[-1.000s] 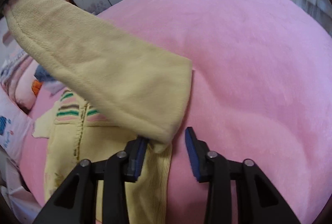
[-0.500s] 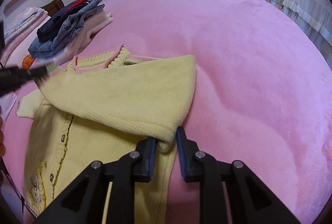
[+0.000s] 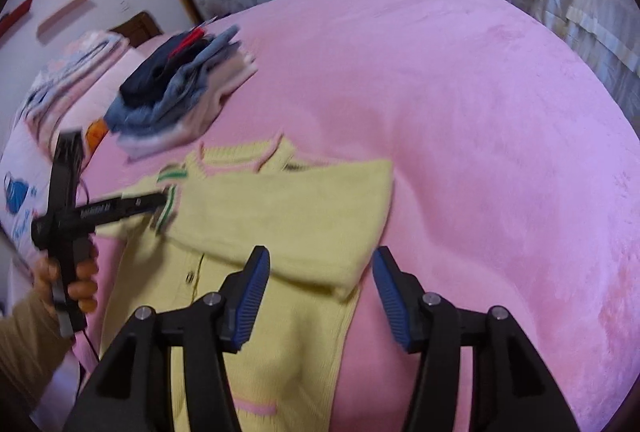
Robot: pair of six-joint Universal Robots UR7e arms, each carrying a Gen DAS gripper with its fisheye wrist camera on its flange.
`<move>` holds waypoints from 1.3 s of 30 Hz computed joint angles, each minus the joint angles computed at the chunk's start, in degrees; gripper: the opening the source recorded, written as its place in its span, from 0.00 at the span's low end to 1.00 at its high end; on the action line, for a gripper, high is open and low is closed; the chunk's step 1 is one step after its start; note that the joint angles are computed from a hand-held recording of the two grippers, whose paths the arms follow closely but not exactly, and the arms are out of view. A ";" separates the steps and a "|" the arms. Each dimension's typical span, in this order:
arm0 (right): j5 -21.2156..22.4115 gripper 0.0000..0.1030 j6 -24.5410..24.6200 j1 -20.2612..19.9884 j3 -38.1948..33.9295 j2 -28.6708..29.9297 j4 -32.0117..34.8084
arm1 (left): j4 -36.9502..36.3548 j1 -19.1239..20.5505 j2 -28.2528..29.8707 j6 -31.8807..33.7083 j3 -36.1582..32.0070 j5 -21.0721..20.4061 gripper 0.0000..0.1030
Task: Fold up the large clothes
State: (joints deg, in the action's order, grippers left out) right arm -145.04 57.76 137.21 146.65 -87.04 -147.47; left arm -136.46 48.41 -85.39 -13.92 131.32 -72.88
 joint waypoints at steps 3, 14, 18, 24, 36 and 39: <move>-0.75 0.52 -3.54 -4.82 1.21 -0.20 -5.54 | 0.25 -0.37 1.74 -0.24 -0.80 0.37 0.25; -0.60 0.07 -17.52 -17.12 1.74 7.89 -22.55 | -4.07 -6.16 1.77 1.87 1.83 9.43 0.10; -0.08 0.07 -19.96 -19.07 2.93 9.92 -28.70 | -3.22 -3.91 3.23 0.23 1.48 10.13 0.10; -1.48 0.12 -18.44 -17.70 0.95 8.93 -19.78 | -1.50 -5.17 1.90 -1.03 1.87 11.18 0.14; -1.82 0.22 -5.92 -4.53 0.13 2.79 -8.62 | 0.04 -11.33 -6.03 -3.58 2.90 7.35 0.26; -0.55 0.21 -6.55 -2.70 -1.40 8.34 -11.94 | 0.12 -13.09 -4.18 -4.39 3.77 6.91 0.27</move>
State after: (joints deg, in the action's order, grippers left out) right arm -145.58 51.21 134.51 145.25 -78.70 -159.42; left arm -136.34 35.31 -89.57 -18.31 135.09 -65.96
